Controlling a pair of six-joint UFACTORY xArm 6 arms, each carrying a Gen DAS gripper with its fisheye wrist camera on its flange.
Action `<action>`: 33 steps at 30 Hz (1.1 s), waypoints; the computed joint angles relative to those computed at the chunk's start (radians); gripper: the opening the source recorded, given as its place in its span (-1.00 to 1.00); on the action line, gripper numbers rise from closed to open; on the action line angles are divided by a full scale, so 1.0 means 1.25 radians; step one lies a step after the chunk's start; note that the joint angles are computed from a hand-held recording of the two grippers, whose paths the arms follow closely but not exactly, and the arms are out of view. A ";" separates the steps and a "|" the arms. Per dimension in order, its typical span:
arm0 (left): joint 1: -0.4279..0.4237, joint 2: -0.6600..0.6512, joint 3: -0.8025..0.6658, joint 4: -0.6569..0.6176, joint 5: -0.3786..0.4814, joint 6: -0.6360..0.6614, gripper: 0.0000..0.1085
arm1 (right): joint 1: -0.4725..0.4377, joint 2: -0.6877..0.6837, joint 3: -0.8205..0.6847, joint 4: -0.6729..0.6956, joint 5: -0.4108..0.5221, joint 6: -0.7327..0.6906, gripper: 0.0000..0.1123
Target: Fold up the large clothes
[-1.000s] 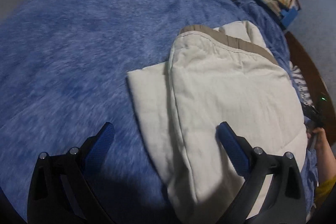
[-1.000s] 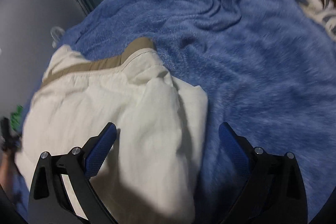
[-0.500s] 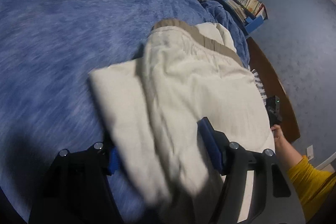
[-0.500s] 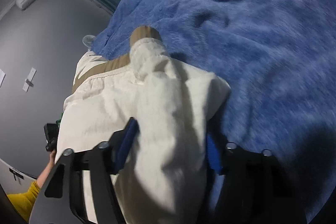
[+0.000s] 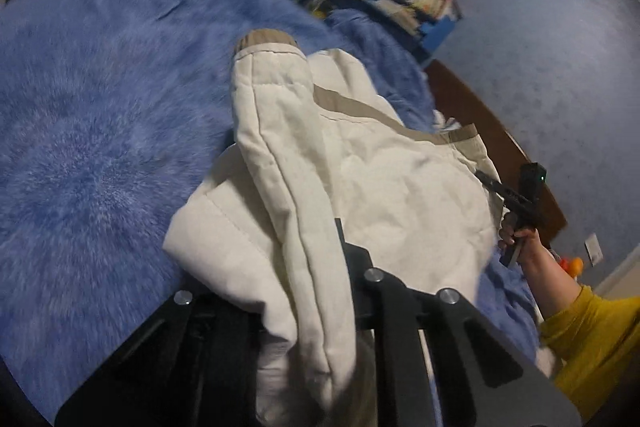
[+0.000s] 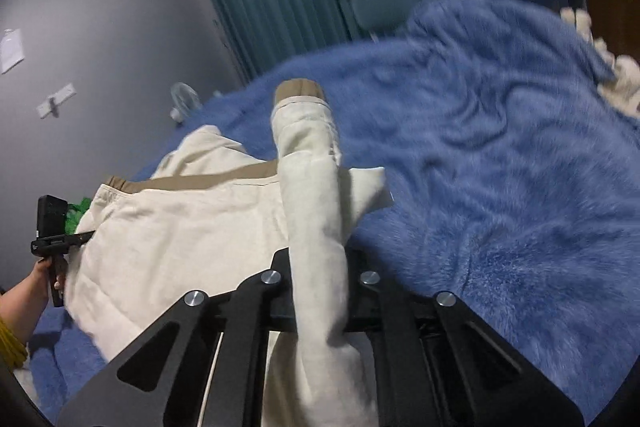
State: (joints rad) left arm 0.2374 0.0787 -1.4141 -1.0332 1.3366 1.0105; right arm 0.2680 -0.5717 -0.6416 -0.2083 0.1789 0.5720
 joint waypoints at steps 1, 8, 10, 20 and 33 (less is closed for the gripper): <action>0.012 -0.027 0.019 -0.015 0.019 0.005 -0.82 | 0.012 -0.032 0.010 -0.044 0.004 0.047 -0.86; 0.135 -0.161 0.074 -0.103 0.213 0.020 -0.83 | 0.090 -0.238 0.029 -0.106 0.135 0.127 -0.87; 0.154 -0.157 0.063 -0.120 0.247 -0.005 -0.83 | 0.110 -0.293 0.028 -0.081 0.186 0.126 -0.87; 0.048 -0.058 0.138 0.020 0.079 -0.034 -0.82 | -0.003 -0.285 0.163 0.203 0.281 -0.004 -0.87; 0.078 -0.174 0.189 0.121 -0.033 -0.094 0.26 | 0.075 -0.261 0.077 -0.060 0.532 0.302 0.25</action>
